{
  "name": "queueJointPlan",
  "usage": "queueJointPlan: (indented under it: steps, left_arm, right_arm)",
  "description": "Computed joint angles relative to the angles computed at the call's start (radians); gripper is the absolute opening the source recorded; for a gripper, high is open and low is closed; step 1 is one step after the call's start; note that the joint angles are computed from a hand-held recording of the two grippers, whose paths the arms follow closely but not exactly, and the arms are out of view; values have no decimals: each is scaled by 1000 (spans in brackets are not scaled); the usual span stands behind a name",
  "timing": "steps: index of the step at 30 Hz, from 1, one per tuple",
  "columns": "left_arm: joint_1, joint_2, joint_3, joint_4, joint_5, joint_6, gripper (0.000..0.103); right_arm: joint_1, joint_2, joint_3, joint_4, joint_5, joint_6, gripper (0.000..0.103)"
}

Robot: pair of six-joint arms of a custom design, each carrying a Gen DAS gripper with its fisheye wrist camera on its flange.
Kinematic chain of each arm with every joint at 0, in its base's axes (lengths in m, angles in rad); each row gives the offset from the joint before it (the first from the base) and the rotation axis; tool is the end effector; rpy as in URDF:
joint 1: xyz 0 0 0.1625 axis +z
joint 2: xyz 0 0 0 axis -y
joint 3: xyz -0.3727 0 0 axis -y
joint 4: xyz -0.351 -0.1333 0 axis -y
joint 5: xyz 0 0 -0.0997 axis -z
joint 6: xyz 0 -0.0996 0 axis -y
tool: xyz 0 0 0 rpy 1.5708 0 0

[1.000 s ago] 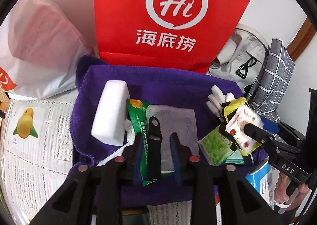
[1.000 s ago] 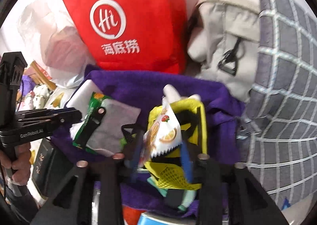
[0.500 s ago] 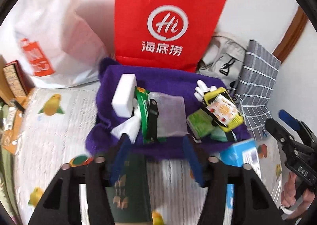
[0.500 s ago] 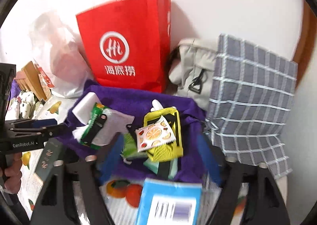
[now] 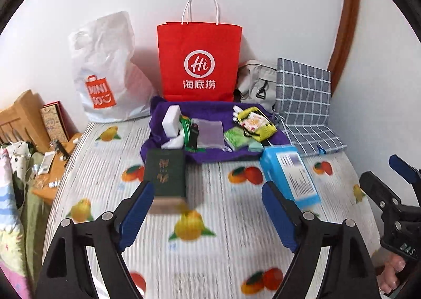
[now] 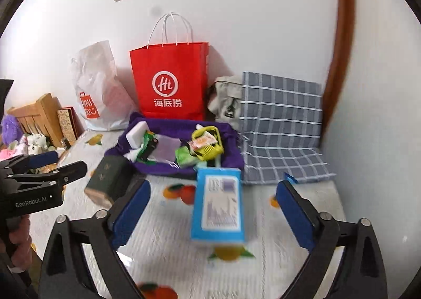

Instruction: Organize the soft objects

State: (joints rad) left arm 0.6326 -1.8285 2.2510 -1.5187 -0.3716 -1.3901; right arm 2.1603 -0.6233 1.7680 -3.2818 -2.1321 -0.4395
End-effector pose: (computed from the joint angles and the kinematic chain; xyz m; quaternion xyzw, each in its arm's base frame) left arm -0.1061 -0.3581 0.3012 -0.0505 0.8117 -0.4270 0.3952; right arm 0.3876 -0.4350 0.0428 0.3867 -0.8412 0.2876 0.2451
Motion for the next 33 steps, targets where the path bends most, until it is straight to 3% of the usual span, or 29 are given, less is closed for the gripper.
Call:
queueJointPlan:
  steps: [3, 7, 14, 21, 33]
  left_arm:
    - [-82, -21, 9, 171, -35, -162, 86]
    - [-183, -26, 8, 385, -86, -373, 86]
    - [-315, -35, -1, 593, -172, -593, 88]
    - [-372, -31, 4, 647, -211, -670, 88]
    - [-399, -23, 2, 654, -228, -686, 88]
  right_arm:
    - [9, -70, 103, -20, 5, 44, 103]
    - [33, -125, 196, -60, -40, 82, 103]
    - [63, -209, 322, -85, -57, 118, 103]
    - [66, -243, 367, -87, -66, 139, 103]
    - [63, -274, 396, -97, -61, 153, 103]
